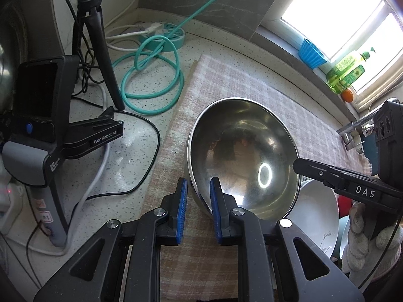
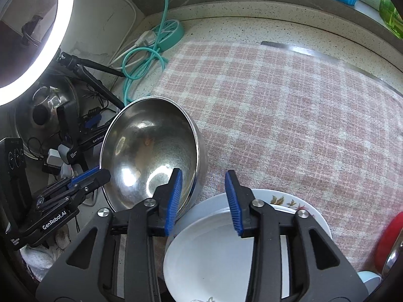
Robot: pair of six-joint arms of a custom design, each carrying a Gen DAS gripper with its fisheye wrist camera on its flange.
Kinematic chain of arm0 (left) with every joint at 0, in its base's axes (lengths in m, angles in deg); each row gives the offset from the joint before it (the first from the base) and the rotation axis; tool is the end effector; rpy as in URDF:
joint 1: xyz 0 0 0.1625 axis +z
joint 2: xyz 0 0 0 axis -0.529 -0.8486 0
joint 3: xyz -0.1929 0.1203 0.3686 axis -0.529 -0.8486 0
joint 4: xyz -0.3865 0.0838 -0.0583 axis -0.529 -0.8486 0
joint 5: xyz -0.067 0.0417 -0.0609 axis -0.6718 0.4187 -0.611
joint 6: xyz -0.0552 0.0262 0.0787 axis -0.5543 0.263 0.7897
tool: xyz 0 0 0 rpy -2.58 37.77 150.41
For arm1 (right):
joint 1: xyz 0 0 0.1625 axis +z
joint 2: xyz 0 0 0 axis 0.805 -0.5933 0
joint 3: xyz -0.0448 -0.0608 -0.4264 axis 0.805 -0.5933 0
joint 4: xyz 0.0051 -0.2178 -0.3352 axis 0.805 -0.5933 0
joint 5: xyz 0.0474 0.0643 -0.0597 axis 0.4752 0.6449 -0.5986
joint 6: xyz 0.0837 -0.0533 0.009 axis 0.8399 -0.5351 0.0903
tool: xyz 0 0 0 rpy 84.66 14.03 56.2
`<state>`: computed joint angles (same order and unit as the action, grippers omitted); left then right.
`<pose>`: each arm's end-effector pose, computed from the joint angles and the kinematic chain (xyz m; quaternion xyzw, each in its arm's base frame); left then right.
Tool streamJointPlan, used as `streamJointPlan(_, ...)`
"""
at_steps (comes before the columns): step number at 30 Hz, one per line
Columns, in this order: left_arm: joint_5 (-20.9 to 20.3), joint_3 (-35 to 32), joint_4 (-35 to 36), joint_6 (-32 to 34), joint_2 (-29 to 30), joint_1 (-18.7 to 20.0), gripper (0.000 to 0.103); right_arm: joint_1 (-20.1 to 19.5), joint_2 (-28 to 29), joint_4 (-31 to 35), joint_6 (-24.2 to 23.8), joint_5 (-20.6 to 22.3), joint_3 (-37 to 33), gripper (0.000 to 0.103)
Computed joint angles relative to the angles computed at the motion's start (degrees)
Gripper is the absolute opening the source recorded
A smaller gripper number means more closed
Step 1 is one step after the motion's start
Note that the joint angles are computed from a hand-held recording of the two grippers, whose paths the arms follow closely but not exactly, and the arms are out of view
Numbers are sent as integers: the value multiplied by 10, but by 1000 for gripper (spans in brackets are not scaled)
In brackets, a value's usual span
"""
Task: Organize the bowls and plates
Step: 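Carry the large steel bowl beside the plate stack and lower it, then open the right gripper to release the steel bowl and pull back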
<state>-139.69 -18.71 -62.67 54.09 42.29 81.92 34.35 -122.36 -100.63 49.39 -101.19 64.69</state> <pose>-0.3901 -0.7637 0.0020 0.0455 0.9491 -0.1970 0.2415 0.0740 -0.8193 0.3551 0.1139 -0.9732 0.1015 0.1722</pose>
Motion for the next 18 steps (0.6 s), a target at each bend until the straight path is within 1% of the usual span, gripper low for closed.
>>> streamJointPlan(1, 2, 0, 0, 1, 0, -1, 17, 0, -2, -4, -1, 0, 2, 43)
streamJointPlan(3, 7, -1, 1, 3, 0, -3, 22, 1, -6, -14, -3, -2, 7, 46)
streamJointPlan(4, 11, -1, 0, 5, 1, -5, 30, 1, -9, -20, -4, -2, 10, 47)
streamJointPlan(5, 16, 0, -2, 6, 0, -6, 35, 1, -12, -24, -3, -1, 11, 51)
streamJointPlan(7, 23, 0, -5, 10, 1, -8, 36, -1, -18, -33, 1, 4, 16, 58)
streamJointPlan(8, 25, -1, -4, 10, 1, -9, 39, -2, -22, -40, 2, 8, 21, 62)
streamJointPlan(9, 29, -2, -4, 9, 1, -10, 43, -2, -27, -48, 2, 10, 26, 66)
streamJointPlan(10, 32, -2, -6, 9, 2, -11, 52, -1, -32, -58, 1, 10, 33, 66)
streamJointPlan(11, 36, 1, -12, 11, 0, -12, 54, -1, -38, -71, -3, 10, 41, 67)
streamJointPlan(14, 44, 8, -24, 20, -4, -17, 54, 0, -65, -120, -21, 15, 79, 71)
streamJointPlan(18, 56, 17, -42, 32, -10, -25, 60, -3, -108, -178, -33, 38, 129, 84)
